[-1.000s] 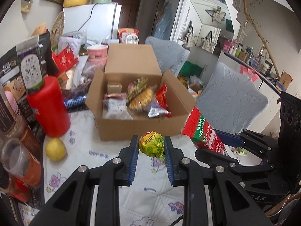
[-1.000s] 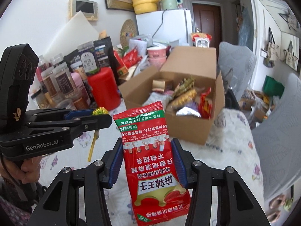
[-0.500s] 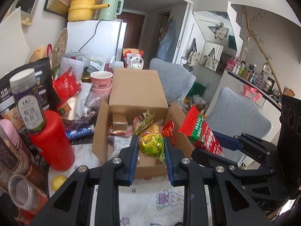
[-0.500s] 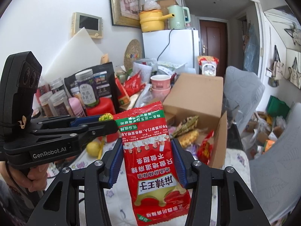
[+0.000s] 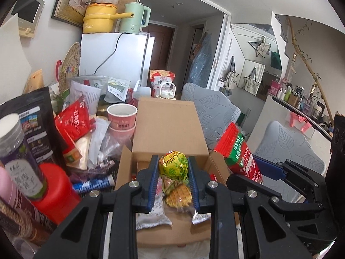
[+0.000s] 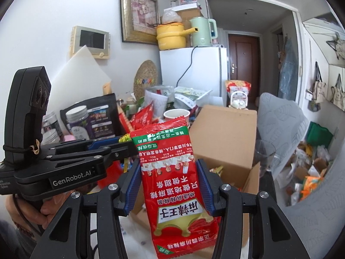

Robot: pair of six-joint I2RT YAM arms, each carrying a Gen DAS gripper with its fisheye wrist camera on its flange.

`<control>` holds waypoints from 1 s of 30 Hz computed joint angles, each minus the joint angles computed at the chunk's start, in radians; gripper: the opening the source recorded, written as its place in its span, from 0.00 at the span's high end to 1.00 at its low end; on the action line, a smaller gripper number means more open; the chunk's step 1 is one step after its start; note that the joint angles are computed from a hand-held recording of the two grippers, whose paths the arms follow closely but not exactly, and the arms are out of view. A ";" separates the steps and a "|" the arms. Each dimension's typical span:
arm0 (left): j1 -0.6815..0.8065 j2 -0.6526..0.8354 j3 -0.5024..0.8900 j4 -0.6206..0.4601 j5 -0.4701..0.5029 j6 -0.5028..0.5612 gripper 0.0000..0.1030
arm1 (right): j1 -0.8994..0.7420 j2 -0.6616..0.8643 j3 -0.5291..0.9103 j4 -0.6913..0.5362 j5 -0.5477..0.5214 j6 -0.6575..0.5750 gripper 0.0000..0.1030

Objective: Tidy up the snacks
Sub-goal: 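Lift and carry the lollipop and red packet with both grippers over the box, then lower both grippers into the box and open them to drop lollipop and packet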

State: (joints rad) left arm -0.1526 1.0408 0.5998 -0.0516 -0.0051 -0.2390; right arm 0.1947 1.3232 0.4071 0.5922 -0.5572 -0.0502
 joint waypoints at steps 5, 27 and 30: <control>0.023 0.151 0.070 0.083 -0.011 0.015 0.75 | 0.017 0.118 0.088 0.043 0.040 0.019 0.52; 0.072 0.545 0.235 0.139 -0.051 0.052 0.75 | 0.047 0.542 0.439 -0.056 0.108 0.035 0.52; 0.072 0.581 0.259 0.119 -0.049 0.054 0.75 | 0.041 0.564 0.461 -0.079 0.083 0.039 0.52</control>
State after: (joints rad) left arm -0.0804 1.6219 0.8587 0.0673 -0.0537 -0.1849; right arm 0.2360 1.8875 0.8681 0.5129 -0.4741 -0.0112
